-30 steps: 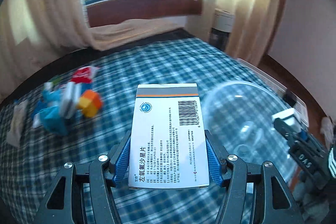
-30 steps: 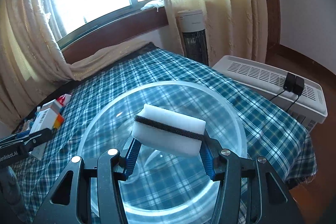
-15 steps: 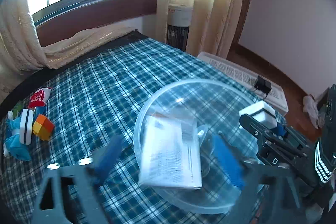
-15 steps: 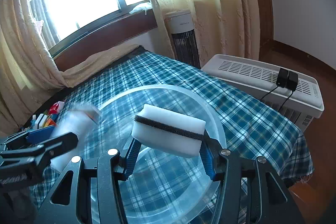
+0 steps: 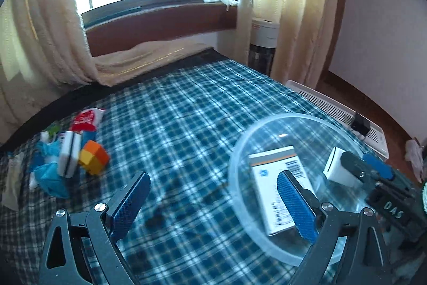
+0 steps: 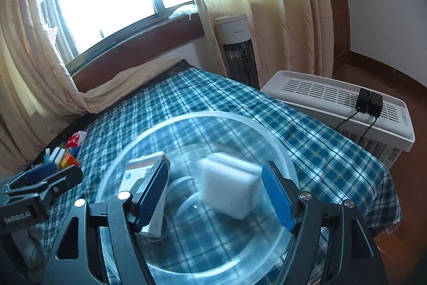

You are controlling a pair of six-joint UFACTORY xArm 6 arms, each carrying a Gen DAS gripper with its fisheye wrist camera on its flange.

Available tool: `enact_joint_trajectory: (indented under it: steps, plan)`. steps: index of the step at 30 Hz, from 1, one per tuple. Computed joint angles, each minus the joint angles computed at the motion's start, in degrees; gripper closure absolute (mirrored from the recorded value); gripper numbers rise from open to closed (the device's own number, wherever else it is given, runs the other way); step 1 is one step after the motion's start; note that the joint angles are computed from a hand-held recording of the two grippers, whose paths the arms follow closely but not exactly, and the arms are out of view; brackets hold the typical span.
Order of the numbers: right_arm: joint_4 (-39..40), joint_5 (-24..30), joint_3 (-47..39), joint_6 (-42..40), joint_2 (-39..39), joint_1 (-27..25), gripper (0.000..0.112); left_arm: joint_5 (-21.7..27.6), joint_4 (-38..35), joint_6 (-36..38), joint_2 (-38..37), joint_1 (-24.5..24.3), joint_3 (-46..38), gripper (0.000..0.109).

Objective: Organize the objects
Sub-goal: 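Lower the sponge and medicine box into the clear basin and open both grippers, then move the left gripper back to the white plastic tissue bag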

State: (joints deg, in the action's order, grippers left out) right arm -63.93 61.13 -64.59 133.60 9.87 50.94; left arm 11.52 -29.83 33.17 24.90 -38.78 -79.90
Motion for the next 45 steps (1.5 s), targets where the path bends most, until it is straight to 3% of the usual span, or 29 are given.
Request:
enact_joint_trajectory:
  steps: [8,27,30,37,43,45]
  plan:
    - [-1.2,1.9,-4.3,-2.5,2.0,1.1,0.036,-2.4,-3.4,2.6,-1.6,1.9,2.0,0.009]
    - [-1.4,-0.2,-19.0,-11.5,11.6,1.2,0.036,-4.9,3.1,-5.4,-1.7,10.9,3.3,0.008]
    - [-1.0,-1.2,-21.4,-13.1,13.4,0.9,0.036,-5.2,7.5,-9.8,-1.1,12.9,2.9,0.007]
    - [0.2,-3.5,-27.1,-16.5,17.9,0.4,0.036,-6.5,26.1,-26.2,1.0,19.0,1.5,0.007]
    - [1.4,-5.4,-31.8,-19.8,21.5,0.1,0.036,-3.2,43.2,-42.4,5.0,23.6,-4.8,0.007]
    - [1.9,-5.9,-33.3,-21.1,22.5,-0.1,0.036,-1.7,46.0,-44.8,6.6,24.6,-7.4,0.007]
